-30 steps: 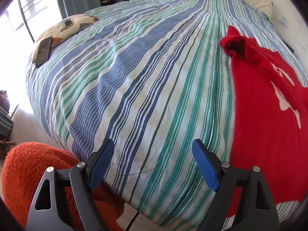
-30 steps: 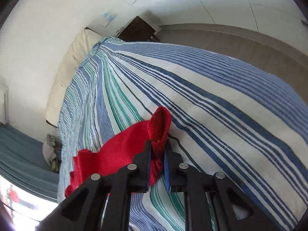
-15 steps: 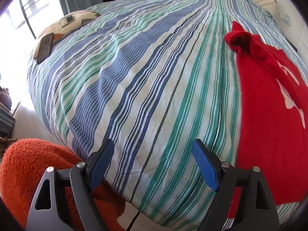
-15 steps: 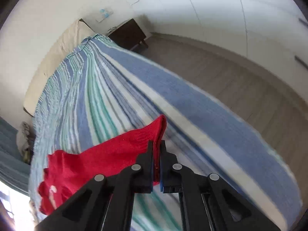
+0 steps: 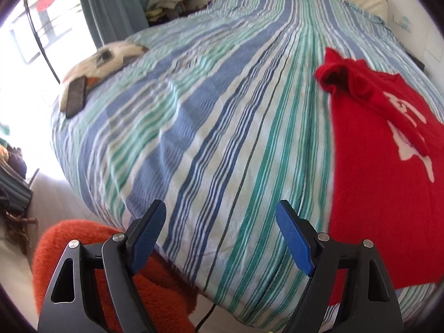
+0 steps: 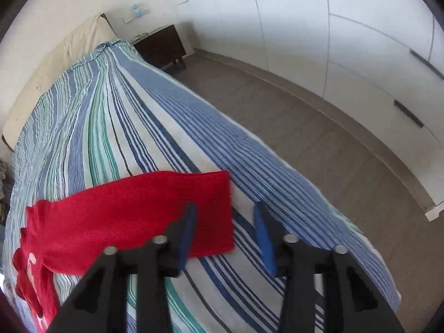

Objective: Fold small clothes

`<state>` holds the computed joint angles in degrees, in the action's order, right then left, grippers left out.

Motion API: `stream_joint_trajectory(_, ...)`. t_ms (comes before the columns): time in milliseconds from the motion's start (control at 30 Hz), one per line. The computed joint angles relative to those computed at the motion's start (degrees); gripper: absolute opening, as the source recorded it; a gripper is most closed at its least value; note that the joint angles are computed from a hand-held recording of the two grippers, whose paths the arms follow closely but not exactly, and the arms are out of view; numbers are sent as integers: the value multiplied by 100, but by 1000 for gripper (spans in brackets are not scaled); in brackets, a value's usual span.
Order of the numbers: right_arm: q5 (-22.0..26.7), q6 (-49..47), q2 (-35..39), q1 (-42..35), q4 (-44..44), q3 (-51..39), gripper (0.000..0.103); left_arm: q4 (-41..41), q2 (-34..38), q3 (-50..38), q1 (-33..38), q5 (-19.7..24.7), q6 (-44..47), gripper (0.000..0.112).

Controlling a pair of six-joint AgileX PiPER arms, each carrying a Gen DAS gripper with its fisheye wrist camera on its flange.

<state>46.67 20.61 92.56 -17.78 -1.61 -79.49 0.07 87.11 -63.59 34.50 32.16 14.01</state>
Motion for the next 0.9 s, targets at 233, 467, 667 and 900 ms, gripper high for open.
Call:
stream_joint_trajectory(233,-68,-1091,-2105,442,722,1311,63,-2663,196,-1908,-922,1354,3285,96)
stream_joint_trajectory(467,-221,-456,-3373,2091,1320,2699,64,-830,1808,-3068,-2955,1146,3823,82)
stream_joint_trajectory(667,-276,9,-3336,3263,503,2792,64,101,2168,-2639,-3682,365,2948,72)
stream_joint_trajectory(900,-298,97,-3146,3805,187,2772,64,-1497,3449,-5786,-2154,2537,997,0)
